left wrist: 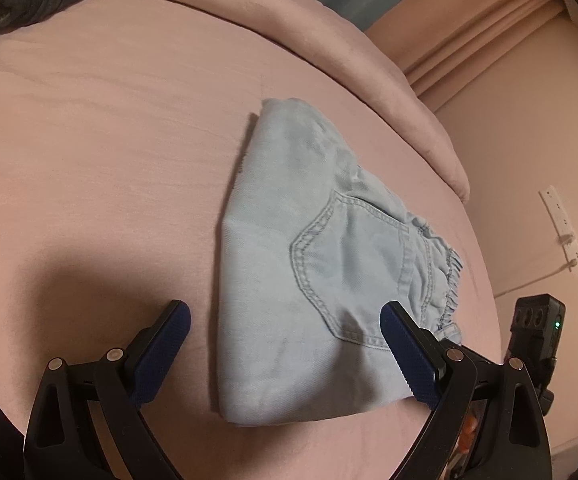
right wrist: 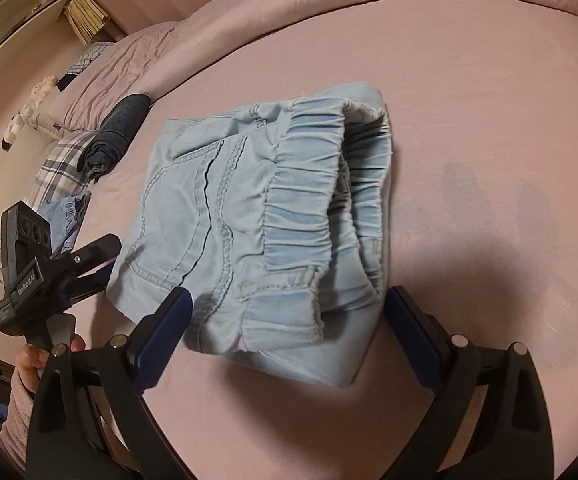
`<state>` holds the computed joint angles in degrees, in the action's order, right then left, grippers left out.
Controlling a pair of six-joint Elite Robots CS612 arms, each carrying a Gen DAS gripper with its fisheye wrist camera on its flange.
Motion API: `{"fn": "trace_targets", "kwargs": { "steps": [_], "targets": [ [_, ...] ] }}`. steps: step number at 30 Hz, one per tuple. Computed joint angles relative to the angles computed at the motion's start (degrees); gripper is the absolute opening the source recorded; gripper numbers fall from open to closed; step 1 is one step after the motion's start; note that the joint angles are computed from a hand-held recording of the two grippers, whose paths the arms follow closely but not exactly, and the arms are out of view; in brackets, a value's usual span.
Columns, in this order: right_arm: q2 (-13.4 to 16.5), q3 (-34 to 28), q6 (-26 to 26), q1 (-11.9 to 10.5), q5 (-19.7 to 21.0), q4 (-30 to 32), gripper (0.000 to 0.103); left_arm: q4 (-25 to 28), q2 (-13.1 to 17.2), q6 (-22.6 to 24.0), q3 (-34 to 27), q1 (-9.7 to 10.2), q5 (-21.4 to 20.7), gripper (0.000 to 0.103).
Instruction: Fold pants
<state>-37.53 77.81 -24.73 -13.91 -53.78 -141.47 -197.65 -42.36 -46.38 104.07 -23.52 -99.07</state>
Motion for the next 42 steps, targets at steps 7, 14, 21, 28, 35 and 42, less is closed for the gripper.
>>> {"fn": "trace_targets", "kwargs": {
  "steps": [7, 14, 21, 28, 35, 42],
  "targets": [
    [0.43, 0.23, 0.50, 0.53, -0.23, -3.43, 0.088, 0.27, 0.10, 0.75, -0.34, -0.20, 0.41, 0.086],
    [0.79, -0.22, 1.53, 0.03, 0.56, -3.52, 0.075, 1.85, -0.17, 2.25, -0.55, -0.39, 0.13, 0.084],
    [0.99, -1.02, 1.40, 0.08, 0.43, -1.33, 0.077, 4.83, -0.44, 4.26, -1.22, -0.11, -1.28, 0.084],
    [0.86, -0.65, -1.84, 1.72, -3.25, -3.12, 0.096, 8.22, -1.14, 7.64, -1.43, -0.15, -1.58, 0.084],
    [0.99, -0.57, 1.44, 0.80, -2.82, -5.68, 0.055, 8.07, -1.76, 5.73, -0.63, -1.24, 2.76, 0.061],
    [-0.63, 1.87, -0.96, 0.99, -3.49, -10.92, 0.040, 7.27, -3.20, 6.98, 0.75, -2.29, 6.44, 0.026]
  ]
}}
